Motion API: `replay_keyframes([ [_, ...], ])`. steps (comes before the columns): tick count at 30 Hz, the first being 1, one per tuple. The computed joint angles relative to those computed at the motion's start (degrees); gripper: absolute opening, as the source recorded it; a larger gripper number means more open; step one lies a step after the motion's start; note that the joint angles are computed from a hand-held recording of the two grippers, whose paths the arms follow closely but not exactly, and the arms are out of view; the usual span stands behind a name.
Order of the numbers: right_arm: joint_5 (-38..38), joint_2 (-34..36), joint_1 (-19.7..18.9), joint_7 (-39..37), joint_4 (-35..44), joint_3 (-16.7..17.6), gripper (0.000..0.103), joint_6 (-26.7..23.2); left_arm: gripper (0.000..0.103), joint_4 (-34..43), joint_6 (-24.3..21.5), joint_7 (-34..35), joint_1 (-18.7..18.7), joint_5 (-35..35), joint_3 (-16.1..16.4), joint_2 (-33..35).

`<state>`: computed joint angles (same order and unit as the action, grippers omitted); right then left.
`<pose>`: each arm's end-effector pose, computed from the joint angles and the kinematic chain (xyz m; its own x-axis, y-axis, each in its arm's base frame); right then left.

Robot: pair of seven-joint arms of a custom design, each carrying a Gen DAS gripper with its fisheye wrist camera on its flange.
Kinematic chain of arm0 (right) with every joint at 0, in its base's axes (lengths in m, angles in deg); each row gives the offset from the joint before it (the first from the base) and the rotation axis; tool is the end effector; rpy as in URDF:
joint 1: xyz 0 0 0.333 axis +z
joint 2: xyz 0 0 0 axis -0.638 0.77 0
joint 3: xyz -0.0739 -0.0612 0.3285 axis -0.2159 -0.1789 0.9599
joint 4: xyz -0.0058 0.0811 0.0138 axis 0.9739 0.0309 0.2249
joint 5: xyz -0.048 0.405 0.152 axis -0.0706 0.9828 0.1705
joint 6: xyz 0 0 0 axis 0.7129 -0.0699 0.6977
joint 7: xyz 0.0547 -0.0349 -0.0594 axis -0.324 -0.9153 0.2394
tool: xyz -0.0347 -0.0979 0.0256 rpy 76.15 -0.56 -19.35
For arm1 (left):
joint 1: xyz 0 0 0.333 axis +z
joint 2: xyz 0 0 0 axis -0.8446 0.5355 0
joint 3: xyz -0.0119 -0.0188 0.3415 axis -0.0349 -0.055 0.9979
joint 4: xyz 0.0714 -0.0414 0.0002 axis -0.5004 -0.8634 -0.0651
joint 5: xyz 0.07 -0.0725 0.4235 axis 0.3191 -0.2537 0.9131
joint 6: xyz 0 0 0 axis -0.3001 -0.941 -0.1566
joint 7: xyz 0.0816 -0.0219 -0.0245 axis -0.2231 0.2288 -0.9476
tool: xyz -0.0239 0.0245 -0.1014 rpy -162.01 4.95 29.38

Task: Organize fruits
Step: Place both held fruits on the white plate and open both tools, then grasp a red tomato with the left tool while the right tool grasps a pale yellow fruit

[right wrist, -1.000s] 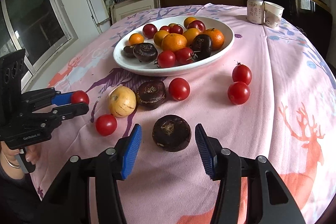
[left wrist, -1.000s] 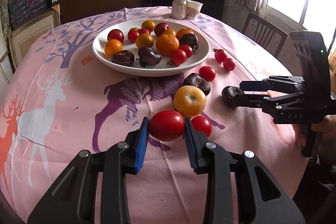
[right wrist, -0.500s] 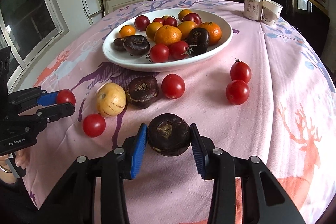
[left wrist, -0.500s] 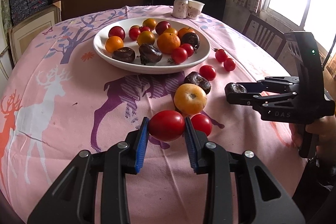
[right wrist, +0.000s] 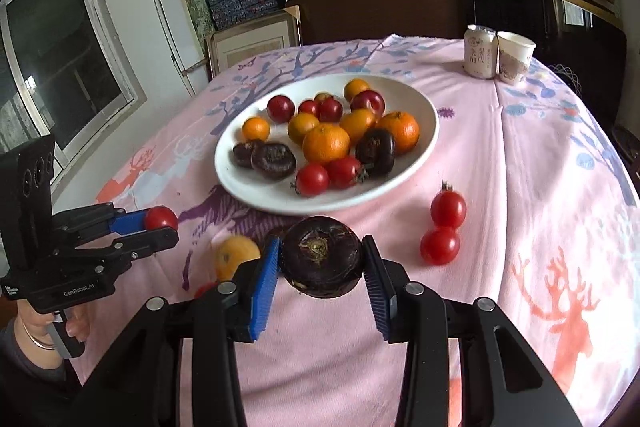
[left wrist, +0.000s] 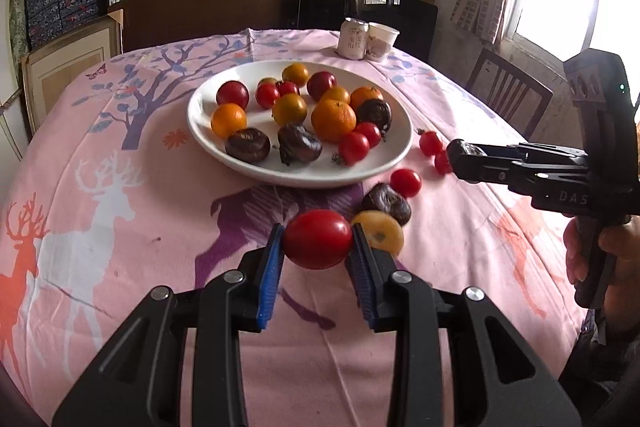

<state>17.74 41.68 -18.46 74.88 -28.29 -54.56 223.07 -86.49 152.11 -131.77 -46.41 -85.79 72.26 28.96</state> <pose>0.6275 0.2561 0.2998 0.1825 -0.9602 -0.2115 -0.7260 0.0135 -0.6875 0.6813 0.0002 0.2791 -0.5413 -0.8317 0.1235 -0.6305 0.3044 -0.7140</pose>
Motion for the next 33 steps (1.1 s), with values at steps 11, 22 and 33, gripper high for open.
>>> replay_keyframes([
  [11,3.26,15.29,-14.2,-8.05,29.47,16.08,0.042,-15.95,0.033,21.3,4.31,-23.59,-7.42,19.4,3.37,14.15],
  [22,4.63,11.58,-6.68,-3.72,20.99,5.69,0.067,-5.25,0.074,18.62,10.74,-28.04,-0.33,23.94,-5.09,14.42],
  [33,6.04,0.33,-2.24,2.3,-6.72,0.43,0.081,12.31,0.074,-4.79,11.98,-4.05,12.85,15.06,-17.89,2.54],
])
